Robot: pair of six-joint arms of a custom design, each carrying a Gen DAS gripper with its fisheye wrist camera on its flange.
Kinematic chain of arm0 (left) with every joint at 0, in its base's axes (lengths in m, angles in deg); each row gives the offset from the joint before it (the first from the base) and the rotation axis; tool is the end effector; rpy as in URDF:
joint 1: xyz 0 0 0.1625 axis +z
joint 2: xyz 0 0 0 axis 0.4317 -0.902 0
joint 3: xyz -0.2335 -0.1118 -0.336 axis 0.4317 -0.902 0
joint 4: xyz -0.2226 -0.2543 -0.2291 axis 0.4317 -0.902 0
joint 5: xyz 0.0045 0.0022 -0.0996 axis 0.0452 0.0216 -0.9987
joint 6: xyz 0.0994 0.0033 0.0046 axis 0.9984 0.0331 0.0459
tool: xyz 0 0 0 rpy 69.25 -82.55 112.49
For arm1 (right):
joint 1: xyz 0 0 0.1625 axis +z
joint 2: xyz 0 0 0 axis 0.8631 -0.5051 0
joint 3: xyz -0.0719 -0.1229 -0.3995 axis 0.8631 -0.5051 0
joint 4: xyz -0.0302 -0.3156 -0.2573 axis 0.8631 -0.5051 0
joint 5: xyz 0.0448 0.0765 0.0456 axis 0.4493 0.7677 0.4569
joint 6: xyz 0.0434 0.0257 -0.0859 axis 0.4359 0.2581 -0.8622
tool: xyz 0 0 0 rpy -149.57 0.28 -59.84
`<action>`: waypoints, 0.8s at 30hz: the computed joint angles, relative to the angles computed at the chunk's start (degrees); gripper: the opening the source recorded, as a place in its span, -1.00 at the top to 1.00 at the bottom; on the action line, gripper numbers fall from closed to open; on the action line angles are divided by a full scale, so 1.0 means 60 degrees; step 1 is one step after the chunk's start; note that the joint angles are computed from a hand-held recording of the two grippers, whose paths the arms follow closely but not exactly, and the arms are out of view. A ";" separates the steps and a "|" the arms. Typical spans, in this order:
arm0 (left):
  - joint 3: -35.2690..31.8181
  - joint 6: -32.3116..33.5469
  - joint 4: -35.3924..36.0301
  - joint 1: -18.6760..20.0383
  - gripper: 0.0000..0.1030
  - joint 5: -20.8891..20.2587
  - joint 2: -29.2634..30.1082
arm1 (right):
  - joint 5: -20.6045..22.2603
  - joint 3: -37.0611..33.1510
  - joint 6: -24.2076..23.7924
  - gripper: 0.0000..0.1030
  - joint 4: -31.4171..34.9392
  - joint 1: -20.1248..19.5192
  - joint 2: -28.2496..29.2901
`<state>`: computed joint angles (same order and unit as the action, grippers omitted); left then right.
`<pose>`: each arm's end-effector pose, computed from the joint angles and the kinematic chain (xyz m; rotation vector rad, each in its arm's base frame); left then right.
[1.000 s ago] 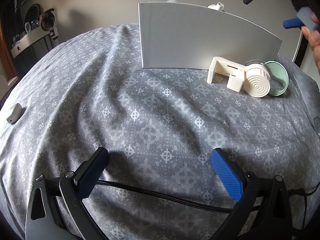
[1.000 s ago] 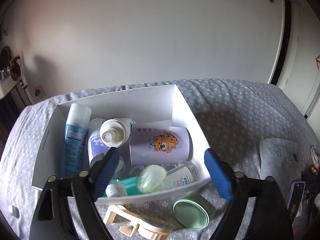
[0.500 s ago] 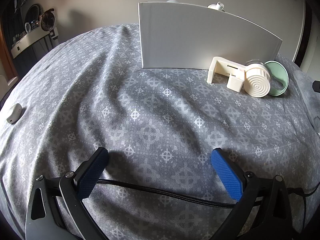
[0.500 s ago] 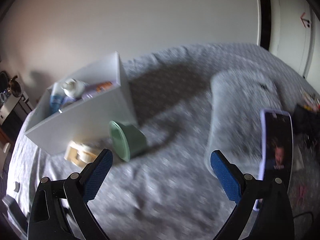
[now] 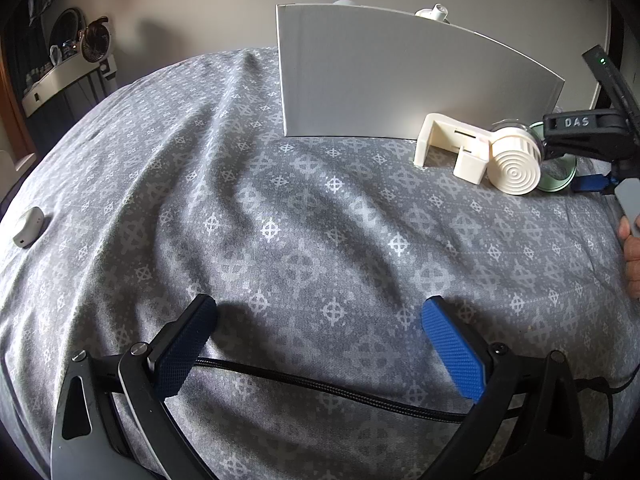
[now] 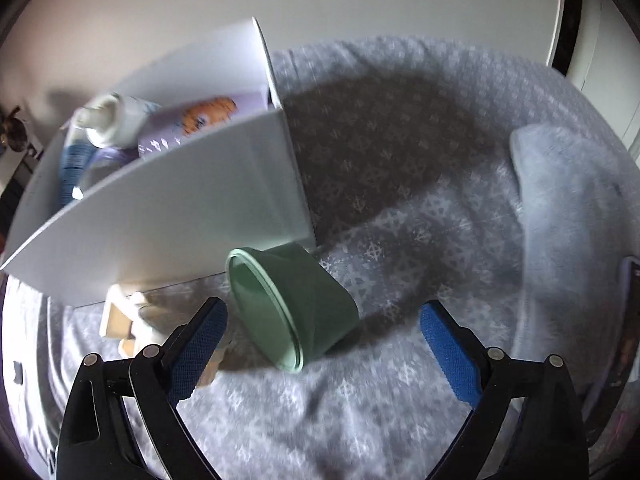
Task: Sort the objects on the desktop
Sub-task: 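Grasp the green cup by its rim with the right tool, then carry the green cup into the white box and release it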
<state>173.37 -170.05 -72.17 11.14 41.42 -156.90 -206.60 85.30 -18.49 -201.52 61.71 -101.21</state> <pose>-0.0111 -0.2872 0.1717 -0.1904 2.0378 -0.9830 0.4867 -0.6670 0.1547 0.4290 -2.4424 0.5173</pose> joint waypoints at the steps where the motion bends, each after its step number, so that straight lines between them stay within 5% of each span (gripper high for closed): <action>1: 0.0000 -0.0010 -0.0012 -0.0004 -0.99 -0.0002 0.0022 | 0.0070 -0.0094 0.0062 -0.65 0.0221 -0.0057 0.0076; 4: -0.0001 -0.0001 0.0006 -0.0001 -0.99 -0.0001 -0.0006 | -0.0089 0.0442 -0.0555 -0.45 -0.0608 -0.0022 -0.0035; 6: -0.0001 0.0000 -0.0010 -0.0001 -0.99 -0.0001 0.0009 | 0.0032 0.1009 -0.0699 0.26 -0.1149 0.0009 -0.0343; 7: 0.0000 -0.0003 -0.0016 -0.0003 -0.99 -0.0003 0.0016 | 0.0158 0.1311 -0.0627 0.36 -0.1397 0.0002 -0.0537; 17: -0.0004 0.0000 0.0008 -0.0001 -0.99 -0.0001 -0.0005 | 0.0514 0.3467 -0.0424 0.73 -0.3678 0.0325 -0.2158; 24: -0.0003 0.0004 -0.0003 -0.0001 -0.99 0.0000 -0.0003 | 0.0427 0.1583 -0.1481 0.73 -0.4367 0.0979 -0.1427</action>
<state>173.35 -170.03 -72.18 11.13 41.42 -156.92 -204.04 94.80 -27.38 -227.73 67.58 -109.77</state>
